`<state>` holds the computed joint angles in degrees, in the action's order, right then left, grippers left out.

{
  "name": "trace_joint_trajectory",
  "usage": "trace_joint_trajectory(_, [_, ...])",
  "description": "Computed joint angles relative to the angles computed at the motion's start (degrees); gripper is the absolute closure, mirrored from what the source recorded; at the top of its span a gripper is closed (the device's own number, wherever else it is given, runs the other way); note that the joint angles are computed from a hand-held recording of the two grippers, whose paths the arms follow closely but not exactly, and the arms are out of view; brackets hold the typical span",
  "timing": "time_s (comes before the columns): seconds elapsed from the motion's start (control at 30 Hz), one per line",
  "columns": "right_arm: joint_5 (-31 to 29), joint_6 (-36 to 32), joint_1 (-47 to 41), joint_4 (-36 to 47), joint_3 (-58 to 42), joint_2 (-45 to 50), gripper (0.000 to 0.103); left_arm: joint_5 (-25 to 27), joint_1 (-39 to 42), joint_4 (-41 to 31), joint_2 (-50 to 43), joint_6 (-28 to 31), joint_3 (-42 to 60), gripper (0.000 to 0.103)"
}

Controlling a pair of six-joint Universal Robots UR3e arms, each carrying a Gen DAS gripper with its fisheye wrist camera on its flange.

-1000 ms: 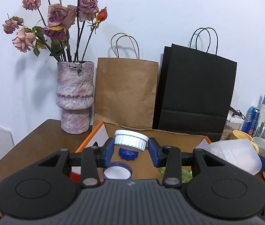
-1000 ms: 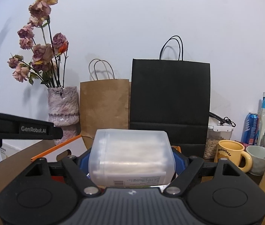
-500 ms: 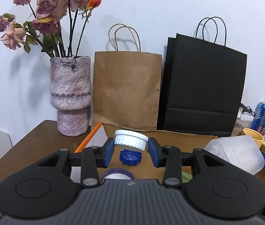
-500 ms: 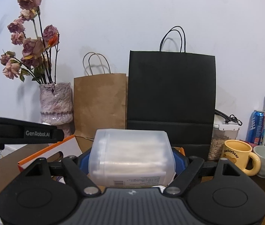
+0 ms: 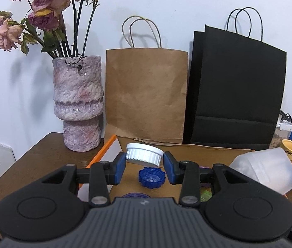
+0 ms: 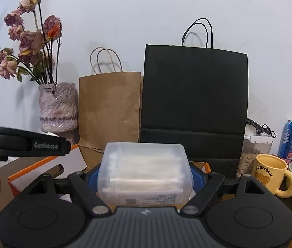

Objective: Organize rigid objects
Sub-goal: 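Open both grippers to drop the brush head and clear box into the box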

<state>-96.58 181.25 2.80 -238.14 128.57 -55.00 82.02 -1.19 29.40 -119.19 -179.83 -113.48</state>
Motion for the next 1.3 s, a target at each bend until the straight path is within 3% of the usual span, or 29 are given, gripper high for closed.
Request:
trace_joint_trajectory(0.67, [2.2,-1.1,-2.5,7.5,-5.7,2.6,0.022,3.9,-1.5,-6.3,-5.8,2.3,8.7,0.061])
trace_joint_trajectory(0.7, [2.2,-0.9,-2.6,7.2,-5.6,2.8,0.021,4.0,-1.5,-6.4,-5.8,2.4,8.8,0.056])
trace_joint_trajectory(0.77, [1.1,-0.7,-2.4,7.0,-5.5,2.9,0.007,4.1,-1.3,-6.4,-6.1,1.9,9.0,0.036])
trace_joint_trajectory(0.8, [0.3,-0.7,-2.2,6.1,-5.5,3.3,0.0,4.5,-1.4,-5.8,-6.4,1.6,9.1,0.021])
trace_joint_trajectory(0.93, [-0.3,-0.4,-2.3,6.5,-5.5,3.2,0.0,4.0,-1.0,-4.0,-6.6,1.0,8.6,0.0])
trace_joint_trajectory(1.3, [-0.2,-0.5,-2.6,6.9,-5.0,2.7,0.0,4.5,-1.1,-3.5,-6.6,0.7,8.5,0.0])
